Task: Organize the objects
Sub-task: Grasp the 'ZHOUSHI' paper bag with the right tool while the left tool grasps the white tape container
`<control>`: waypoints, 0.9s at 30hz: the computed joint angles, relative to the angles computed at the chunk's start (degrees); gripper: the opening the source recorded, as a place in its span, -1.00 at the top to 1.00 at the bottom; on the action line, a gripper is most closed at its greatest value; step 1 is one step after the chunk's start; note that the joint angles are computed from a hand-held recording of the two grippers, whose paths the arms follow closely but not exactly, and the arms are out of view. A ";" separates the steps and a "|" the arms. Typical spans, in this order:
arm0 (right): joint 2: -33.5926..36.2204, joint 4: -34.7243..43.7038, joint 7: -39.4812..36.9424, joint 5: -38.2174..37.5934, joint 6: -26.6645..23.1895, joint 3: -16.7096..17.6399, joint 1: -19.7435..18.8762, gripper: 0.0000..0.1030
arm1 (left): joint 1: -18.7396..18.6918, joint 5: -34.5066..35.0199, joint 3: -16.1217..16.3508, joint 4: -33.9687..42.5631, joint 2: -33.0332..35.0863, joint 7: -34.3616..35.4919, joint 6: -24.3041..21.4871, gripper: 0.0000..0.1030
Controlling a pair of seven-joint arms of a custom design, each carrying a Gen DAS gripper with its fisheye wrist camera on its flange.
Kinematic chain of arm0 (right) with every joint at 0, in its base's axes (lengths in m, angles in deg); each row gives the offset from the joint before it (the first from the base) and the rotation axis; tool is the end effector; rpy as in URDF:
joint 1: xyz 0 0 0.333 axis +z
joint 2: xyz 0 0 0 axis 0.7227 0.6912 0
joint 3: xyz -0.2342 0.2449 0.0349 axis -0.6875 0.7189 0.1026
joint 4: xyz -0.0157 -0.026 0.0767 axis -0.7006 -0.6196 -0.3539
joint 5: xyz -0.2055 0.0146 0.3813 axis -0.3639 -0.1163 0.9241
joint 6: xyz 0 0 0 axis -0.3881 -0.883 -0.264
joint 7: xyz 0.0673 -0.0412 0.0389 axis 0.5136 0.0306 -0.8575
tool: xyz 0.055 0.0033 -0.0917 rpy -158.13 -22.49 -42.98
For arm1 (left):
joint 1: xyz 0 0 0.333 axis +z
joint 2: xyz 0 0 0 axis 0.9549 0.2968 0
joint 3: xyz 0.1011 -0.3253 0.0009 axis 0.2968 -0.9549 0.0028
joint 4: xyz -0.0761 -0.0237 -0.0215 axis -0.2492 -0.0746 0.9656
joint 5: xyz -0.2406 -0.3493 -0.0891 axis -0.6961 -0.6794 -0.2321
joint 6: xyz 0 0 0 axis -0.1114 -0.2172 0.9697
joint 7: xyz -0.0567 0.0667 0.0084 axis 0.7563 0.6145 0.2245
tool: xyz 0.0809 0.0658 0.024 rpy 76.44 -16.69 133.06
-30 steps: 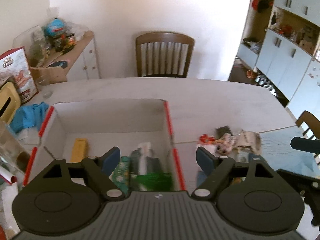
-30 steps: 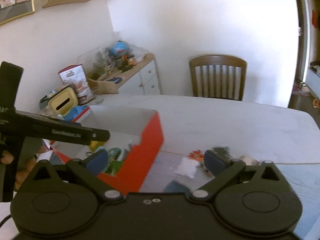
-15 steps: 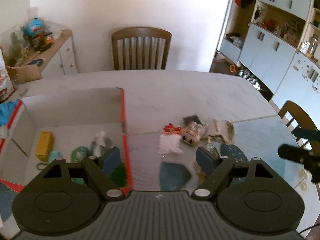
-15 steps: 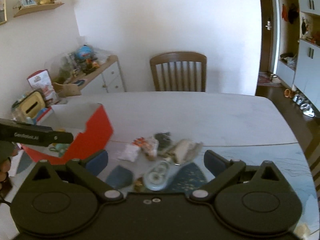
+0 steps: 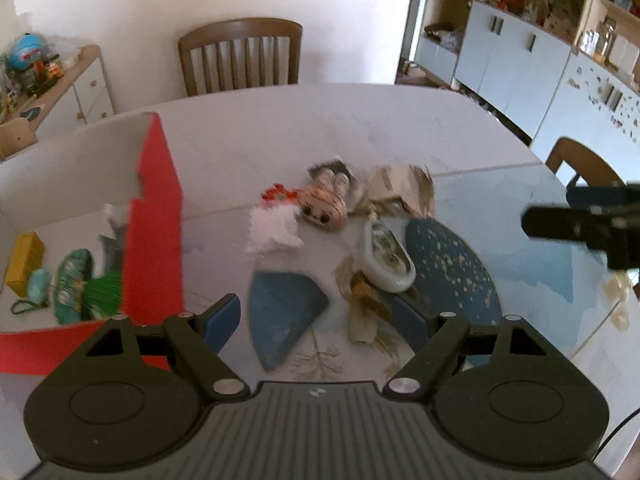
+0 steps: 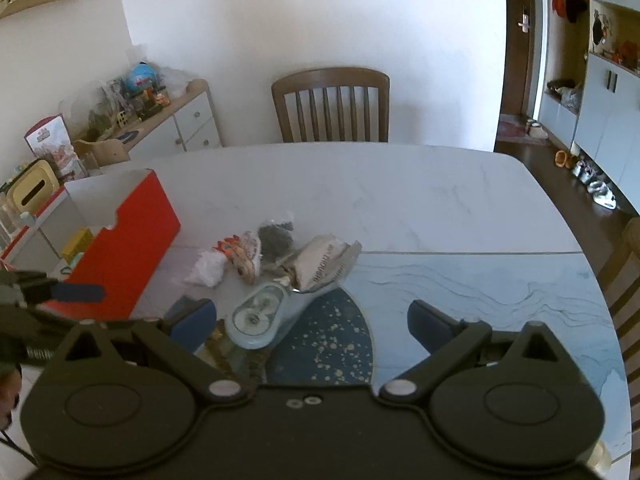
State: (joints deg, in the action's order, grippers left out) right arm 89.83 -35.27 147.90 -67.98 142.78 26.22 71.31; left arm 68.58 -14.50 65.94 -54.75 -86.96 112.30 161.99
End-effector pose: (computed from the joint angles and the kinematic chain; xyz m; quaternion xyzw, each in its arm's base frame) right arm 0.5646 0.3538 0.5143 -0.6161 0.6797 -0.2362 0.3205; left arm 0.6248 -0.1270 0.4784 -0.4992 0.8003 -0.2921 0.1584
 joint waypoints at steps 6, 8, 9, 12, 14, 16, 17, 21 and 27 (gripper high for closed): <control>1.66 1.13 -1.95 1.17 0.28 -0.63 -0.62 -0.97 | -1.19 1.31 -0.76 -0.23 1.50 -1.64 1.77 -0.61; 2.65 2.05 -2.86 1.99 0.42 -0.90 -0.80 -0.97 | -1.62 2.68 -0.88 0.33 2.42 -3.03 2.28 -0.61; 3.24 2.66 -3.17 2.00 0.44 -1.12 -0.78 -0.97 | -1.82 3.34 -0.94 0.56 2.84 -3.66 2.76 -0.61; 5.19 4.61 -4.43 2.26 0.62 -1.79 -0.76 -0.97 | -2.46 5.36 -1.15 1.56 4.40 -5.36 4.09 -0.61; 6.99 6.31 -6.24 3.39 0.92 -2.14 -0.90 -0.97 | -2.95 7.24 -1.10 2.38 5.55 -6.93 4.78 -0.61; 9.06 8.28 -8.19 5.24 0.87 -2.43 -1.08 -0.96 | -3.47 9.06 -0.97 3.41 6.84 -8.72 5.15 -0.61; 9.91 9.03 -9.17 6.49 0.94 -2.53 -1.22 -0.95 | -3.72 9.97 -0.87 3.88 7.42 -9.63 5.31 -0.61; 13.42 12.33 -12.62 11.12 0.51 -2.94 -1.33 -0.95 | -4.59 12.97 -0.46 5.75 9.84 -12.94 5.95 -0.61; 17.40 16.33 -16.84 15.02 -0.84 -3.51 -0.95 -0.92 | -5.83 16.71 -0.27 7.94 12.87 -15.10 7.34 -0.61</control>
